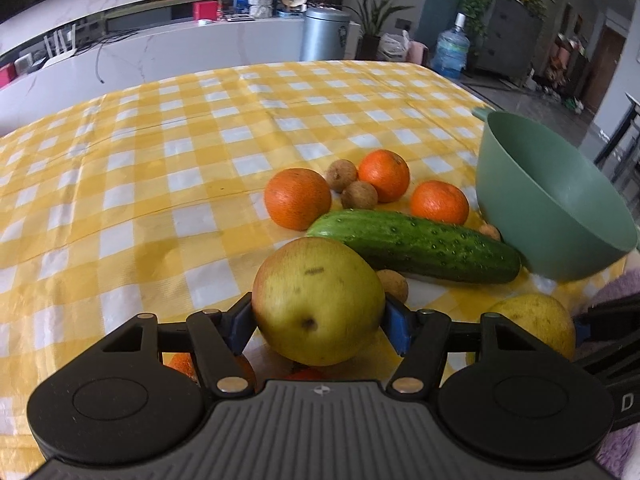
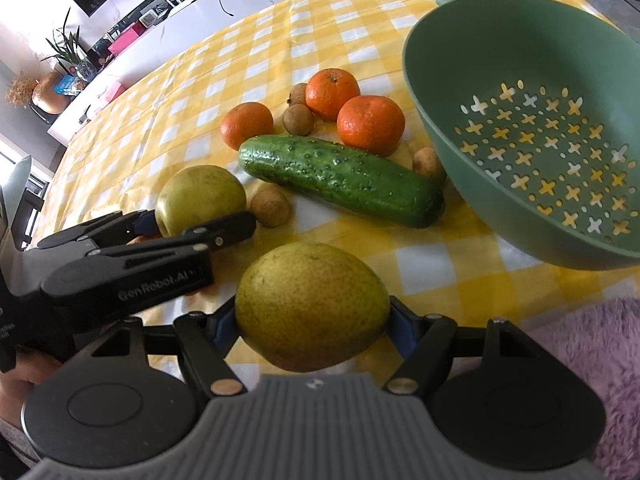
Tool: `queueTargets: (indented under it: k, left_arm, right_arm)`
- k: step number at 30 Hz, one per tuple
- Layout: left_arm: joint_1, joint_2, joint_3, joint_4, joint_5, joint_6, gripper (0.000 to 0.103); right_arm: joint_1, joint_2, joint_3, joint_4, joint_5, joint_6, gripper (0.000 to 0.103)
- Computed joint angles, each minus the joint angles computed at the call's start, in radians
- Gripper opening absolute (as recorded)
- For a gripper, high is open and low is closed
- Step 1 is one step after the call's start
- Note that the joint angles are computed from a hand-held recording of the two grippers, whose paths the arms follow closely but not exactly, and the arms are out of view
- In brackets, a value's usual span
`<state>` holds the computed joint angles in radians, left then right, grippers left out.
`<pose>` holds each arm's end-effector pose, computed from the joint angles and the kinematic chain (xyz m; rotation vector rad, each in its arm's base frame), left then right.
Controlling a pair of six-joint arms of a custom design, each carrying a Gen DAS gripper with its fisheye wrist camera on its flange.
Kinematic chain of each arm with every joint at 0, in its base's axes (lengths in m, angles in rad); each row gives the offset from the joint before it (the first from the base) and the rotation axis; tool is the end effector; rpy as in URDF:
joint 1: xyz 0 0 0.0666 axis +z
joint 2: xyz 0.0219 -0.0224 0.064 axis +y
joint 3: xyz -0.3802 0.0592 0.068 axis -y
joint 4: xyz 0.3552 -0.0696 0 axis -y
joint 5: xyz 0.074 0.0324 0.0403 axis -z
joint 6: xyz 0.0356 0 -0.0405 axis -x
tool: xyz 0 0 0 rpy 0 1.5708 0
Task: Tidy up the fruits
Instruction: 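Grasp the yellow apple with the left tool and lift it, then lower the pear into the green colander and open the right tool while the left tool carries the apple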
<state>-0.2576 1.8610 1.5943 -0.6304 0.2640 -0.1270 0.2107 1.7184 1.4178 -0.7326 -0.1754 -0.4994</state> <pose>0.5835 -0.1637 0.2970 0.5825 2.3932 -0.3822 0.5269 0.1186 0.2977 0.3186 2.6396 0.4737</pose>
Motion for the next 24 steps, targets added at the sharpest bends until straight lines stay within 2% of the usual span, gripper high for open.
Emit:
queueTargets:
  k: [8, 14, 18, 21, 24]
  left_arm:
    - [-0.001, -0.030, -0.030, 0.035, -0.048, 0.029, 0.074]
    - [0.002, -0.056, -0.051, 0.072, -0.048, 0.064, 0.074]
    - [-0.011, -0.084, -0.098, 0.154, -0.105, 0.059, 0.074]
    - [-0.007, -0.093, -0.104, 0.160, -0.098, 0.074, 0.074]
    - [-0.005, -0.114, -0.129, 0.197, -0.094, 0.093, 0.074]
  right_arm:
    - [0.004, -0.002, 0.000, 0.001, 0.013, -0.002, 0.070]
    - [0.009, -0.002, 0.001, 0.002, 0.032, 0.000, 0.070]
    - [0.013, -0.001, 0.003, 0.000, 0.050, -0.010, 0.070]
    - [0.015, -0.005, 0.000, 0.005, 0.056, -0.010, 0.070]
    - [0.015, -0.008, -0.005, 0.011, 0.058, -0.016, 0.070]
